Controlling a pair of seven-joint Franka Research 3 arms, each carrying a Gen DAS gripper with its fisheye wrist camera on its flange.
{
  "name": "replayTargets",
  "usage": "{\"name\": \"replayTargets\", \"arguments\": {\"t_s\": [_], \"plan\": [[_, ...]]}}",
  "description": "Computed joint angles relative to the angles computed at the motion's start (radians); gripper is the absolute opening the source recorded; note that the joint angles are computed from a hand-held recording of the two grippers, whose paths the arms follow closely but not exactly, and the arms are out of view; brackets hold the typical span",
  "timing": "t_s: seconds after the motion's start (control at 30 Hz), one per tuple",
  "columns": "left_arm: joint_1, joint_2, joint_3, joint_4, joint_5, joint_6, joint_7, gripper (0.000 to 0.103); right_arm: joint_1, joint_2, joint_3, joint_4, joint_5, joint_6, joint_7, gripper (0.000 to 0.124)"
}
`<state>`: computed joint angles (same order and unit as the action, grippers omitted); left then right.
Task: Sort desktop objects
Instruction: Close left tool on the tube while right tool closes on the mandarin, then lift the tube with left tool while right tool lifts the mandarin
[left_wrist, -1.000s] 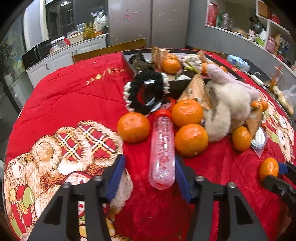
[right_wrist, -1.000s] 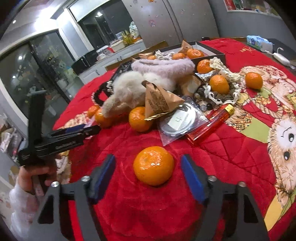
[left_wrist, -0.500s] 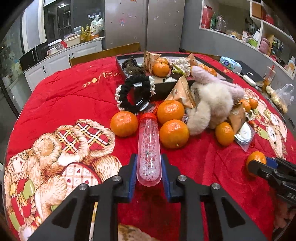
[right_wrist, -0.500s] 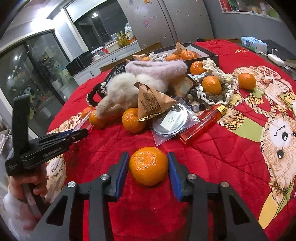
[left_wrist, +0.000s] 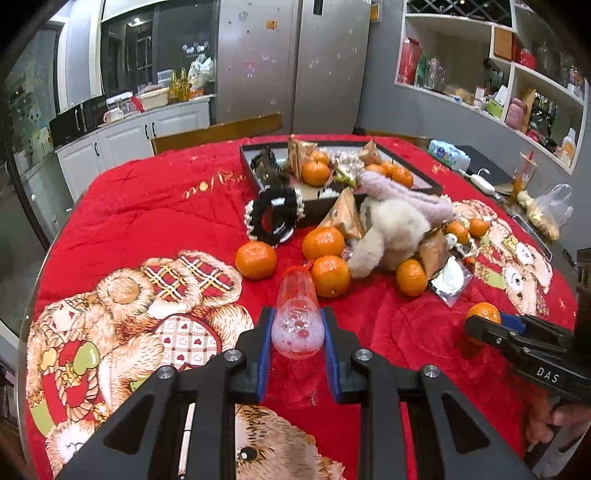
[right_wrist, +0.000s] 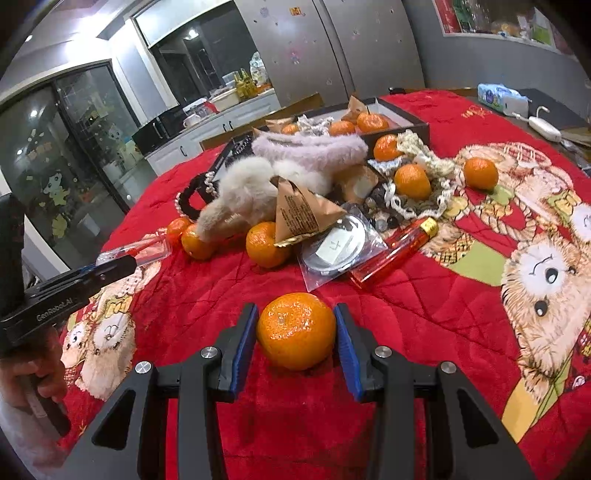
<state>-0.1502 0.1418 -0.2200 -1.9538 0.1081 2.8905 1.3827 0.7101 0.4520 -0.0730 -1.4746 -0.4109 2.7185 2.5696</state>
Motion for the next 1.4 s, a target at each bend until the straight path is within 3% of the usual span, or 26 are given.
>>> {"name": "replayTargets", "arguments": {"t_s": [0.53, 0.9, 1.1, 1.4], "plan": [[-0.013, -0.069, 0.003, -0.038, 0.01, 0.075, -0.023, 0.025, 0.012, -0.04, -0.03, 0.0, -0.122, 0.022, 0.072, 0.04], [-0.03, -0.09, -0.006, -0.017, -0.033, 0.068, 0.056, 0.026, -0.005, -0.068, -0.033, -0.004, -0.205, 0.037, 0.116, 0.04], [-0.044, -0.066, -0.008, 0.031, -0.011, 0.06, 0.042, 0.025, -0.039, -0.052, 0.001, 0.028, -0.146, 0.047, 0.034, 0.04], [-0.056, 0.011, -0.016, 0.15, 0.02, 0.019, 0.039, 0.025, -0.073, 0.019, 0.032, 0.149, 0.021, 0.038, -0.199, 0.04]]}}
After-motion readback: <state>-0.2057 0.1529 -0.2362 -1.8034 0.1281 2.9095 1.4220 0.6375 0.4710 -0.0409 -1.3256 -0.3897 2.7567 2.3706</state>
